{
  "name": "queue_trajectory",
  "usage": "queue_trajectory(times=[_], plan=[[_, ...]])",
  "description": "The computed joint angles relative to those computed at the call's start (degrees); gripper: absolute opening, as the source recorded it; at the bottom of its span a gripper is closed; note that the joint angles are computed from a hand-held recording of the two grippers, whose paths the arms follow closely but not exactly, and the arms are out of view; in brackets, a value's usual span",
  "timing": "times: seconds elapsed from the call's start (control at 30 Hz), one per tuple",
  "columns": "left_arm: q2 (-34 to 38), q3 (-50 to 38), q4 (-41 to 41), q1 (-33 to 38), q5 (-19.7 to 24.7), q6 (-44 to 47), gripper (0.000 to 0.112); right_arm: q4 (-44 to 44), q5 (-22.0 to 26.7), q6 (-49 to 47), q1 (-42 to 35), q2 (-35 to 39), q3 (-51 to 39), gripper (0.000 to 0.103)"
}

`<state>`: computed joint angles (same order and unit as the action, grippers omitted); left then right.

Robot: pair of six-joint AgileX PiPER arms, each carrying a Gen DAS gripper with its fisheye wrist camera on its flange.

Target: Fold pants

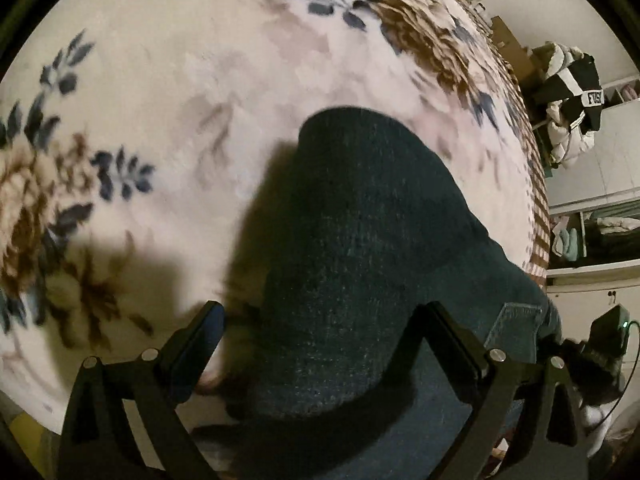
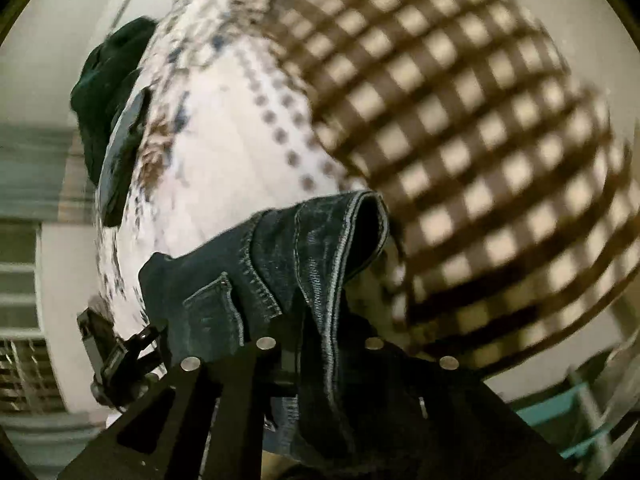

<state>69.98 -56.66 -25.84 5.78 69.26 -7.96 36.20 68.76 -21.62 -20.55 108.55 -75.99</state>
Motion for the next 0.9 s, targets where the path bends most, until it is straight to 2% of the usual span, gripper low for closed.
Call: queue_trajectory(times=[0.07, 0.2, 0.23, 0.27, 0.3, 0.33, 0.4, 0.53, 0.63, 0.73, 0.77, 0.8, 0.83, 0.9], plan=[[-0.88, 0.34, 0.02, -0.61, -0.01, -0.43, 0.100, -1.42, 0.02, -0.18, 0.59, 0.52, -2.74, 0.011], [0.02, 0.41, -0.26, -1.85, -1.22, -1.16, 0.100, -7.36, -3.35, 3.48, 4.16, 4.10, -5.60, 0.012], [0.06, 0.36, -0.55, -1.93, -1.08, -1.03, 0.100, -6.99, -3.28, 3.39, 4.16, 4.77, -5.47, 0.017], [-0.01, 0.29, -0.72, -1.95, -0.83, -0.92, 0.100, -7.31, -3.15, 4.61, 3.94, 4.96, -5.16, 0.026], [0.28, 0.11, -0.74, -2.50, -1.17, -1.19, 0.100, -7.40, -3.64, 5.40, 3.20, 4.27, -4.34, 0.043], [-0.01, 0.14, -0.85, -2.62, -0.99, -1.05, 0.100, -5.70, -4.36, 4.32, 1.35, 3.16, -2.71, 0.055], [-0.67, 0.35, -0.77, -3.15, -0.55, -1.23, 0.100, -1.77, -5.19, 3.53, -3.16, -1.98, 2.59, 0.073], [-1.69, 1.67, -1.45, -4.01, -1.00, -2.04, 0.100, 3.50, -2.74, 2.91, -9.84, -10.08, 12.89, 0.073], [-1.68, 2.94, -1.83, -5.28, -2.48, -3.28, 0.100, 9.53, -2.10, 1.65, -10.21, -11.18, 21.45, 0.073], [-1.27, 2.97, -2.26, -5.61, -3.09, -2.85, 0.100, 17.56, -5.48, -3.05, -7.06, -8.22, 28.57, 0.073], [-1.22, 3.02, -2.49, -5.52, -3.14, -2.63, 0.100, 21.34, -8.10, -5.60, -4.99, -6.36, 30.33, 0.074], [-0.94, 2.98, -2.64, -5.42, -3.17, -2.42, 0.100, 24.07, -10.07, -7.59, -3.27, -5.26, 31.28, 0.076], [-0.67, 2.89, -2.98, -5.17, -3.11, -2.05, 0.100, 26.61, -11.70, -9.27, -2.36, -4.80, 32.22, 0.084], [-0.54, 2.96, -3.63, -4.44, -2.93, -1.15, 0.100, 31.71, -12.34, -11.04, -2.23, -5.61, 34.59, 0.086]])
